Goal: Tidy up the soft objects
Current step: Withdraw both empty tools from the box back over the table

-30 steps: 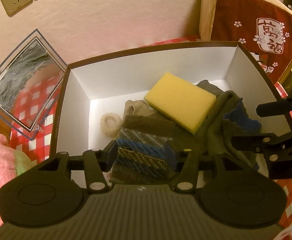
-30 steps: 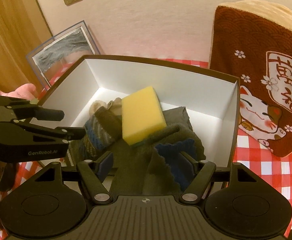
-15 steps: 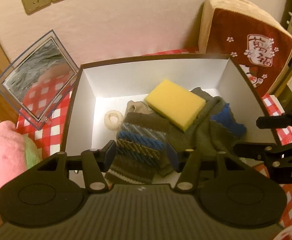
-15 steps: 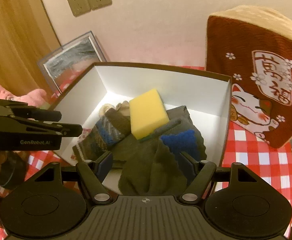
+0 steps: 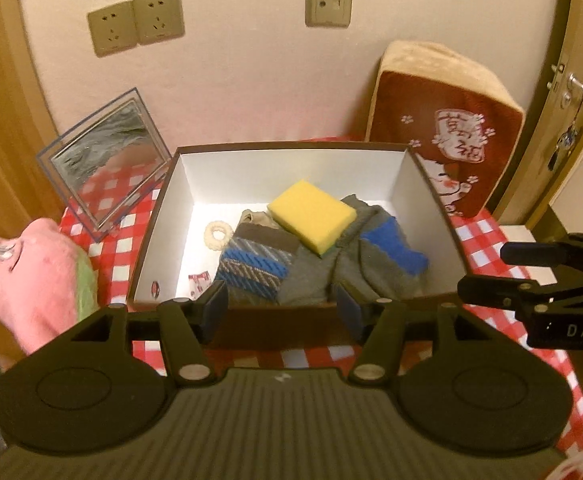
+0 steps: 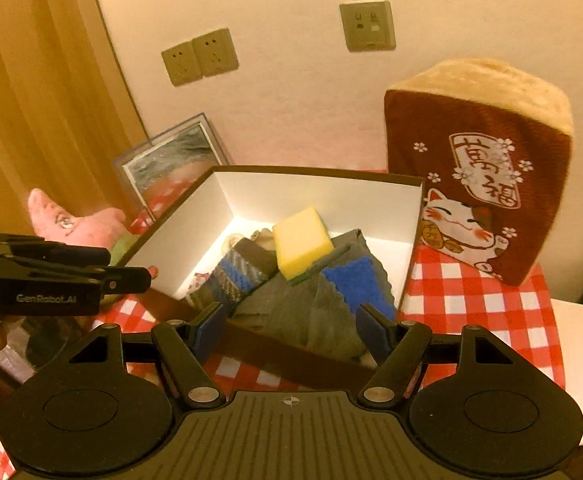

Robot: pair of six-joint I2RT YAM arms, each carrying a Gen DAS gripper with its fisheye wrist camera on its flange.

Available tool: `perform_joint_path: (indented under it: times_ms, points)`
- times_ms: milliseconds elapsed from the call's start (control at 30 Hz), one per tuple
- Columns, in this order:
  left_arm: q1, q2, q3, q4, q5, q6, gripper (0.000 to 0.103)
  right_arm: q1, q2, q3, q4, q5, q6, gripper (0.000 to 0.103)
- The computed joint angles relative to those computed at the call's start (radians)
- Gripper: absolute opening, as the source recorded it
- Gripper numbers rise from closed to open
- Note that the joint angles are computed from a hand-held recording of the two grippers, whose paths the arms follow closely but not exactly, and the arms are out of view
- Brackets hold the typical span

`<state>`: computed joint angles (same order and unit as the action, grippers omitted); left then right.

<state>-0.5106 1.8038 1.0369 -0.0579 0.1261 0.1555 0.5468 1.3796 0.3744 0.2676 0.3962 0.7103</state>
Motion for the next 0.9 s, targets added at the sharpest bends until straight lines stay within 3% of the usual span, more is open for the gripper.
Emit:
perform_joint_path:
  times_ms: [233, 433, 700, 900]
  points:
    - [-0.041, -0.241, -0.228, 0.040, -0.067, -0.083, 0.064, 0.183, -0.209, -0.063, -0.166, 0.131, 0.122, 0.072]
    - [-0.069, -0.428, -0.392, 0.022, -0.116, -0.153, 0.065, 0.359, -0.295, -0.086, -0.285, 0.243, 0.241, 0.072]
    - [-0.091, -0.641, -0.543, -0.056, -0.151, -0.187, 0.066, 0.632, -0.248, -0.048, -0.466, 0.401, 0.546, 0.072]
    - [-0.060, -0.782, -0.625, -0.128, -0.132, -0.160, 0.066, 0.779, -0.076, 0.060, -0.641, 0.477, 0.817, 0.072]
